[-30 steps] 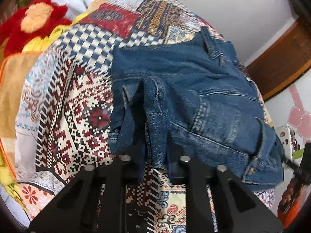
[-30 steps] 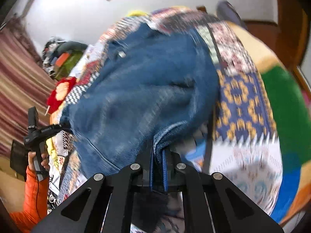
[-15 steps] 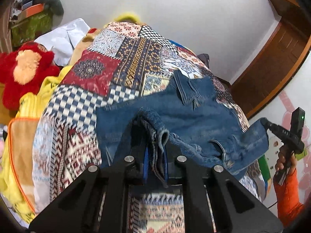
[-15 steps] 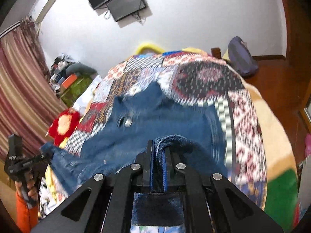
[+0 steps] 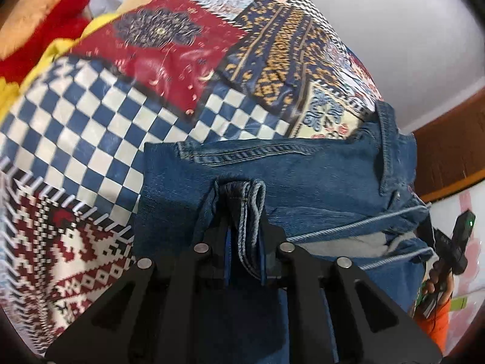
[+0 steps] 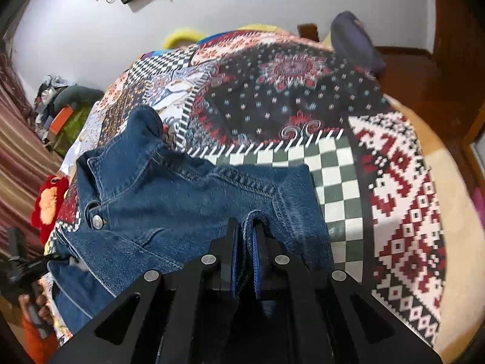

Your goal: Fold large clothes

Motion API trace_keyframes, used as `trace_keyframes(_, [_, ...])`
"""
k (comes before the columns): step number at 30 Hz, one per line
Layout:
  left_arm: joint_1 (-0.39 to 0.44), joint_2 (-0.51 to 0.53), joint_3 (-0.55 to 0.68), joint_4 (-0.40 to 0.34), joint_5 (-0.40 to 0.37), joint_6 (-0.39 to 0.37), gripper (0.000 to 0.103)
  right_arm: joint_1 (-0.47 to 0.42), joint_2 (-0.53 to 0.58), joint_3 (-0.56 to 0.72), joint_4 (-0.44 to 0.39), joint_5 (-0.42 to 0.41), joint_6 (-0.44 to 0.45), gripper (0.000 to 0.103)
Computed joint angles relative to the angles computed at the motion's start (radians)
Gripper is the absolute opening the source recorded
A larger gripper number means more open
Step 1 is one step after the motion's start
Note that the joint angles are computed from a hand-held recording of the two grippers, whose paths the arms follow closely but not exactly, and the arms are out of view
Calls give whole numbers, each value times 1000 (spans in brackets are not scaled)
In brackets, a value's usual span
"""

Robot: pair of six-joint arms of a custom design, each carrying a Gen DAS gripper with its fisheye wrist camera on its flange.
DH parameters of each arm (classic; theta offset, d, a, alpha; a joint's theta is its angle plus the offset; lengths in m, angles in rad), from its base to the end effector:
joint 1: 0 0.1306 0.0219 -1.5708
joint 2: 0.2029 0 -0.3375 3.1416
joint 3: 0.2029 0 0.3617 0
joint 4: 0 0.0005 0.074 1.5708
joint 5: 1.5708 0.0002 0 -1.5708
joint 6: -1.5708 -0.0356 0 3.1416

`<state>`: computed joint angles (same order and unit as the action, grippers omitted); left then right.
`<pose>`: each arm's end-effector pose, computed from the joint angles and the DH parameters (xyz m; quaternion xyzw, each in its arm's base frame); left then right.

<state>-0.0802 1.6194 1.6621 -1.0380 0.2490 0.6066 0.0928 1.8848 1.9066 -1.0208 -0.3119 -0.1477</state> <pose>0.5237 -0.0514 0.3818 -0.2135 0.9279 -0.2069 0.2251 0.6049 0.0668 0.3411 -0.0178 0.9486 0.1813 0.2587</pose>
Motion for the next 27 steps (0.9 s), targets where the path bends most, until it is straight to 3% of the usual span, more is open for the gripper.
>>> trace_keyframes(3, [0,-10,-15,8,-37,0,20,-21,-3,7,-9,-52,25,5])
trace_keyframes(7, [-4,1,20,-38,-67,-17,22,-47,-23,31,-47,-94,64,5])
trace_keyframes(8, [-9,9,42,-62,-101,-25,27,-50,-41,20,-38,-101,82,5])
trace_keyframes(9, [-21,23,72,-94,-186,-39,32,-49,-62,5,-27,-94,108,5])
trace_keyframes(10, [-38,37,107,-135,-292,-53,44,-45,-81,-8,-24,-71,130,5])
trace_keyframes(11, [-49,44,131,-164,-372,-65,49,-35,-107,-31,-10,-2,145,5])
trace_keyframes(12, [-55,50,153,-188,-423,-82,49,-13,-149,-74,38,178,167,5])
trace_keyframes(13, [-56,58,173,-208,-424,-98,49,-6,-177,-104,77,281,193,5])
trace_keyframes(14, [-55,62,194,-236,-412,-122,49,-16,-204,-128,98,325,204,5])
trace_keyframes(16, [-62,50,210,-262,-421,-163,49,-47,-230,-134,71,300,177,5])
trace_keyframes(18, [-78,22,207,-270,-446,-206,51,-75,-253,-138,24,215,172,5])
trace_keyframes(23, [-105,-89,135,-240,-450,-212,90,-69,-333,-221,-18,145,214,5])
trace_keyframes(27, [-121,-107,114,-263,-389,-193,93,-28,-378,-304,-27,72,229,5])
